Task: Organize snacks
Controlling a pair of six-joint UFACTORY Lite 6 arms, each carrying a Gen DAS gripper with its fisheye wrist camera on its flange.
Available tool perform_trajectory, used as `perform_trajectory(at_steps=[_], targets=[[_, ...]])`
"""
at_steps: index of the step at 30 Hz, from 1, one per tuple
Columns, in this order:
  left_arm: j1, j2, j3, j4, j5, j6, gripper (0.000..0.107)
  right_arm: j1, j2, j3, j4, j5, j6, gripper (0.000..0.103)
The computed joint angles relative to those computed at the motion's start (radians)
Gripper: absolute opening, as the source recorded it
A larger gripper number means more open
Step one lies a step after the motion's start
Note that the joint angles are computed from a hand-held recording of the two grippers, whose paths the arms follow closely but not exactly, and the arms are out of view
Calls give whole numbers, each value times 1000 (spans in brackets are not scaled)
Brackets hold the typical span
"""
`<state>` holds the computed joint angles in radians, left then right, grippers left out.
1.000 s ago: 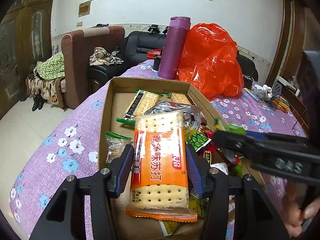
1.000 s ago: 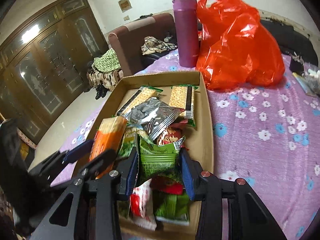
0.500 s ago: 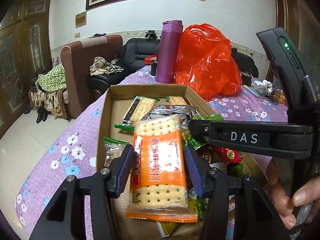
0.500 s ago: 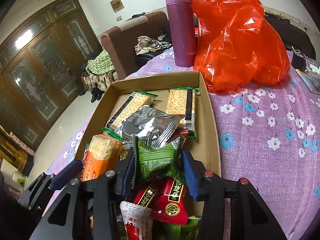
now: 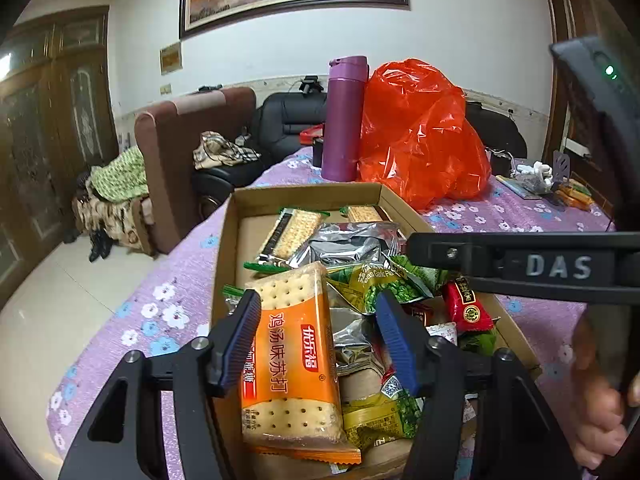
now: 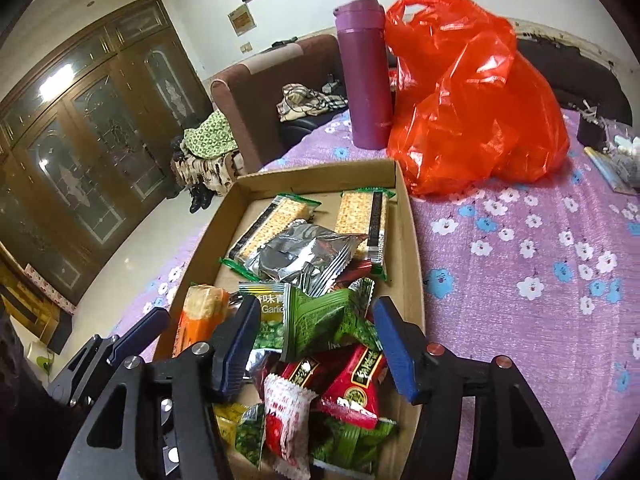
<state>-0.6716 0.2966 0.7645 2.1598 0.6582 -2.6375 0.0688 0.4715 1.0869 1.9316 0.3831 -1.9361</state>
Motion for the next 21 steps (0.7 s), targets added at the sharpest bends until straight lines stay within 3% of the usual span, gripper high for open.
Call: perform_trajectory(at_steps=[6,17,21], targets=[[-94,-3,2,-142,105,120,76,-44,-143,-156,91,34,-132,72],[-227,34,64,-317,206,212,102,-257,-397,-475,143,112,-401,89],[-291,77,122,-400,250,280,103,-362,-490,-622,234,170,-614,94]])
